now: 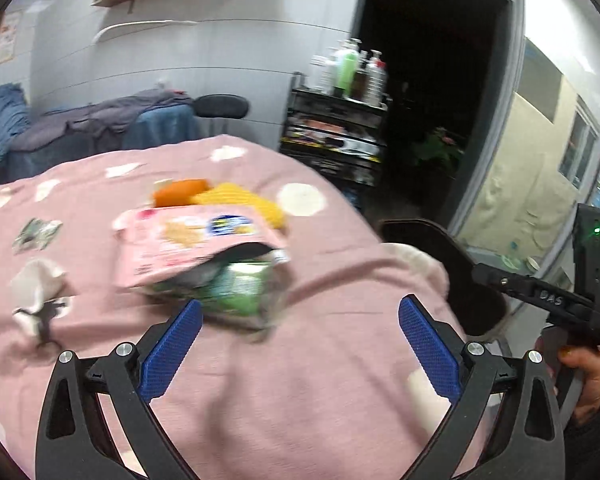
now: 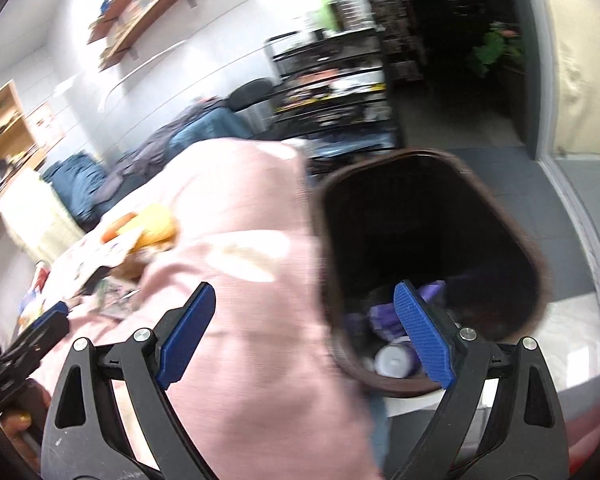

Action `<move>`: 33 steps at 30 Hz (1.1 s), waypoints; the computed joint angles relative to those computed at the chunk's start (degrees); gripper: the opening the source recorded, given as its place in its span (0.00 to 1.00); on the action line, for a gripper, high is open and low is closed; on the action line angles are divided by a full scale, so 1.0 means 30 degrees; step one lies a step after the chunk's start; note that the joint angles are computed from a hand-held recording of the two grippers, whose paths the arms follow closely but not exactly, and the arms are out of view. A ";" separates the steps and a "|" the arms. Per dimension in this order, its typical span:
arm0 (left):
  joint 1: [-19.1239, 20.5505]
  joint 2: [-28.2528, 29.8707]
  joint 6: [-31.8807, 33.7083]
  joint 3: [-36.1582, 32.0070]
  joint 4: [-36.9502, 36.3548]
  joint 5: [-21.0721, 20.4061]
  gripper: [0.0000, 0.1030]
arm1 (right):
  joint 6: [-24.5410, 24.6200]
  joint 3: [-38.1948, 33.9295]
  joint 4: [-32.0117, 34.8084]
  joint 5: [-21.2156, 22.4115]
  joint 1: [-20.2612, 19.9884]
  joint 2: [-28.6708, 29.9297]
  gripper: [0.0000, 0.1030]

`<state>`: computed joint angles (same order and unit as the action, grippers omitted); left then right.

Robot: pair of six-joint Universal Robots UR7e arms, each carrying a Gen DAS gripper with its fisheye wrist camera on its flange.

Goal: Collect trash
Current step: 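Return both tools to the table and grasp the white tissue with the left tool, then grasp the pink snack bag with the right tool while the left tool holds the tissue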

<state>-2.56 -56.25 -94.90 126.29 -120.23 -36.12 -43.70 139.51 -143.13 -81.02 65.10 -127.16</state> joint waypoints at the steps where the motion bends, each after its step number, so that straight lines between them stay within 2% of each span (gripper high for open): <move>1: -0.0179 -0.0359 -0.1005 0.0023 0.1388 -0.0065 0.95 | 0.0087 0.0051 0.0089 -0.0125 0.0407 0.0108 0.87; 3: -0.0532 -0.1132 -0.3179 0.0133 0.4347 -0.0435 0.95 | 0.0327 0.0217 0.0030 -0.0584 0.1687 0.0569 0.87; 8: -0.1126 -0.3240 -0.7358 0.0865 0.9424 -0.1794 0.95 | 0.1137 0.0582 -0.0985 -0.1680 0.4857 0.2415 0.87; 12: -0.1323 -0.4218 -0.9592 0.0780 1.3208 -0.2993 0.95 | 0.2196 0.0431 -0.1628 -0.2113 0.6853 0.4273 0.87; 15: -0.1383 -0.5142 -1.0257 0.1000 1.4555 -0.3555 0.95 | 0.3229 0.0080 -0.1703 -0.2261 0.7947 0.5863 0.87; 20: -0.0843 -0.6188 -0.9446 0.1368 1.4764 -0.3724 0.95 | 0.4799 -0.0783 -0.1485 -0.2459 0.9076 0.8254 0.78; 27: 0.0889 -0.6988 -0.7486 0.1950 1.3106 -0.3144 0.93 | 0.6367 -0.1783 -0.1200 -0.2878 0.9476 1.0747 0.72; 29: 0.1111 -0.7185 -0.7096 0.2145 1.2505 -0.3026 0.85 | 0.6640 -0.1905 -0.1115 -0.2819 0.9485 1.1085 0.66; 31: 0.1263 -0.7263 -0.6705 0.2253 1.1986 -0.2976 0.73 | 0.6778 -0.2023 -0.0980 -0.2713 0.9509 1.1344 0.53; 32: 0.1321 -0.7199 -0.6553 0.2242 1.1824 -0.2952 0.63 | 0.6738 -0.2057 -0.0972 -0.2693 0.9557 1.1457 0.48; 33: 0.1319 -0.7128 -0.6480 0.2230 1.1756 -0.3016 0.53 | 0.6621 -0.2058 -0.0995 -0.2650 0.9582 1.1521 0.38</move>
<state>1.40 -77.63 -114.34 132.98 -84.96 -45.17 -23.84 133.34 -146.12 -88.97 93.85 -92.60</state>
